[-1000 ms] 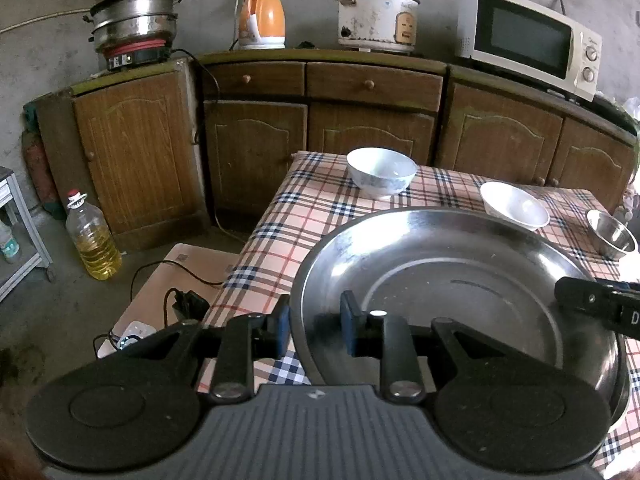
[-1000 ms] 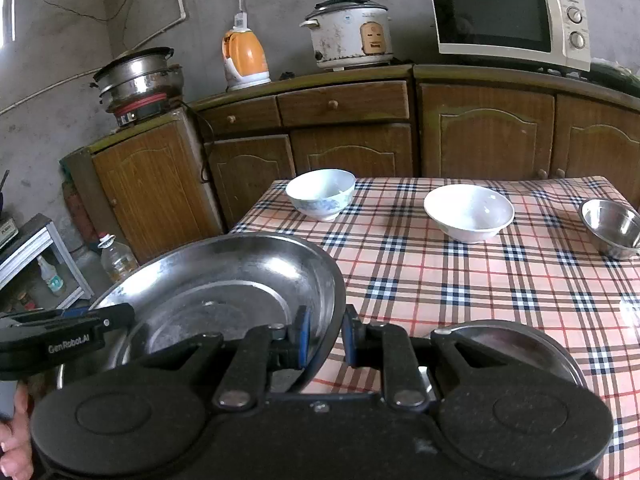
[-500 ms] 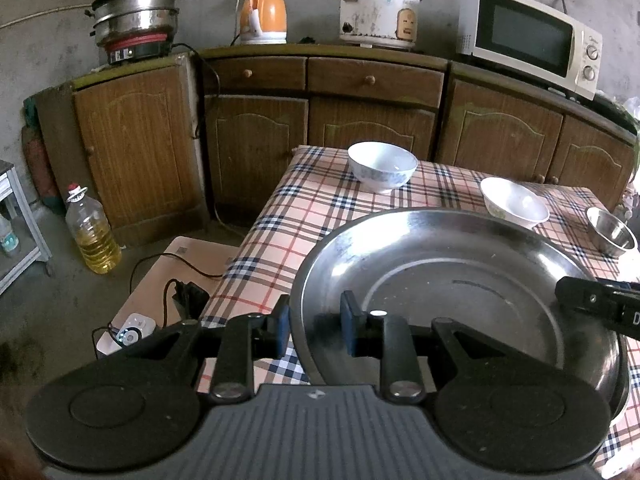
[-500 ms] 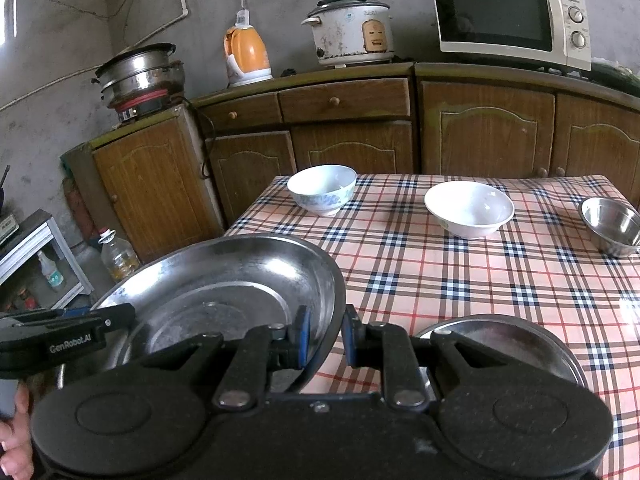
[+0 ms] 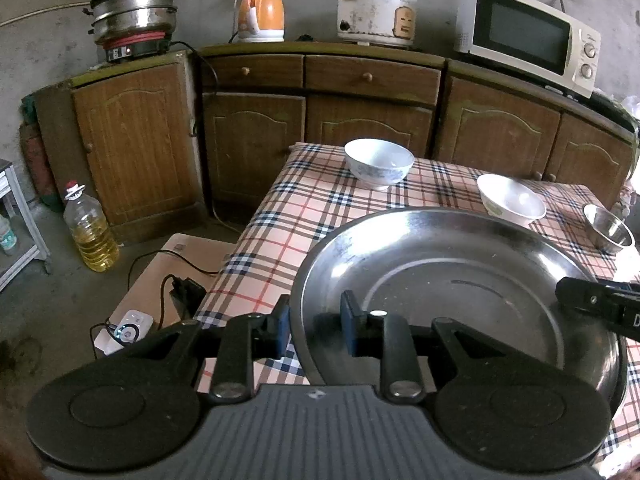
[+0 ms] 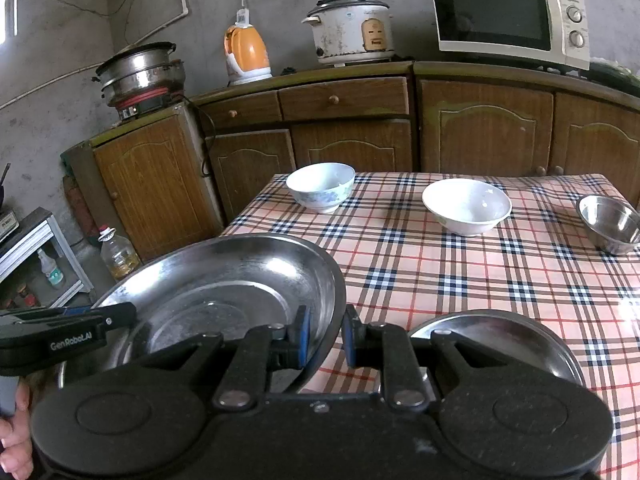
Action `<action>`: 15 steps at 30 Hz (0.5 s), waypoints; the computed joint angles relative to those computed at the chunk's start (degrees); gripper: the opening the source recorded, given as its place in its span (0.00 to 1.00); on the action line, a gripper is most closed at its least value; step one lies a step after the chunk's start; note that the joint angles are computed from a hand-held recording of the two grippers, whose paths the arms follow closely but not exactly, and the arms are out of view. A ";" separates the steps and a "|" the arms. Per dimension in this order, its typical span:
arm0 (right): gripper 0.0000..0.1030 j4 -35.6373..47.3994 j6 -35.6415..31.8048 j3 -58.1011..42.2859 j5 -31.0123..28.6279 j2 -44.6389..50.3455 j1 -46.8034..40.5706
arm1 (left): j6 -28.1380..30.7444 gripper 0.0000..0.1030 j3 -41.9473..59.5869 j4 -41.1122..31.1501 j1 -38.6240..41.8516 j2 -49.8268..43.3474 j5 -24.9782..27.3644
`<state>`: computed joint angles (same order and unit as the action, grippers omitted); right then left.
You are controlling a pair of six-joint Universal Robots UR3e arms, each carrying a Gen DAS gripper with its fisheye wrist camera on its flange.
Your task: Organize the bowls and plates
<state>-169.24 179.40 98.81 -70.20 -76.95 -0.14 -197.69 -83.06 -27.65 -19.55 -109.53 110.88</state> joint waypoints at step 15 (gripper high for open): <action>0.22 -0.47 -0.60 3.31 0.82 -2.28 -1.32 | 0.11 0.25 0.21 -0.73 -0.69 -0.14 -0.20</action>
<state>-169.71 178.80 102.12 -69.38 -79.24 -1.46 -197.58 -82.85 -28.37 -20.24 -109.67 110.68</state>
